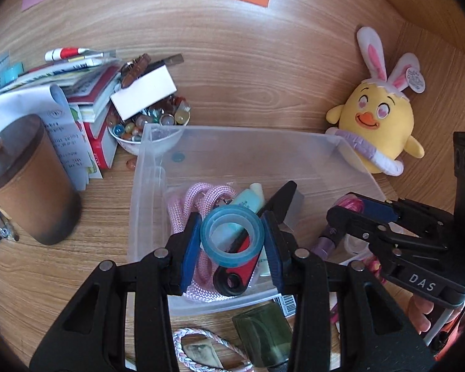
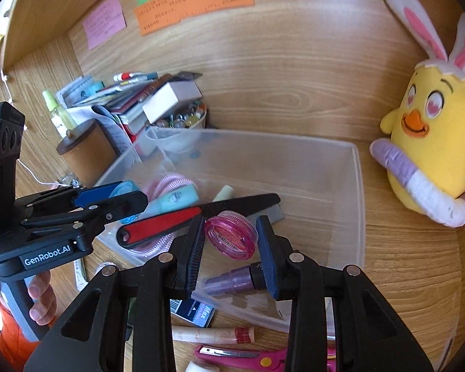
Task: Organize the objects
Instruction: 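Carry the pink compact and blue tape roll over the clear box, then open both grippers to drop the compact and tape into the box, then grasp the white pill bottle with the right gripper while the left grasps the dark green bottle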
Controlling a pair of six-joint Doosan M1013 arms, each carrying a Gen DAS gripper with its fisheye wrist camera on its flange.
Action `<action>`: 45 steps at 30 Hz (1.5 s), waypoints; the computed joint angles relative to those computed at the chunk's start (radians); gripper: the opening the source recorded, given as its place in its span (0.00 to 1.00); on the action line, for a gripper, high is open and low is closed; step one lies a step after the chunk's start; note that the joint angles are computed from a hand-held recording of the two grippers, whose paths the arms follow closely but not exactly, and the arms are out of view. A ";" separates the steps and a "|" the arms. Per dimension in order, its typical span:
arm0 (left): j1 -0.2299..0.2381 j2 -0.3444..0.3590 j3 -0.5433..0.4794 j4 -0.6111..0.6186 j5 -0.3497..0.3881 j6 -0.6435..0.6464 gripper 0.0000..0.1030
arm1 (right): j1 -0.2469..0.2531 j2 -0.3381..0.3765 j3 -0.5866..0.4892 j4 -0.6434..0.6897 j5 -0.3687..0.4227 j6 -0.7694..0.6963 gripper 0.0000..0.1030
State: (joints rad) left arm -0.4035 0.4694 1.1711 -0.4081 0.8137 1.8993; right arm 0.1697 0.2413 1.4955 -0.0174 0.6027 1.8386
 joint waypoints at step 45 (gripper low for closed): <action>0.047 -0.223 0.324 -0.097 -0.250 0.170 0.95 | 0.102 -0.152 0.190 -0.271 -0.035 0.228 0.69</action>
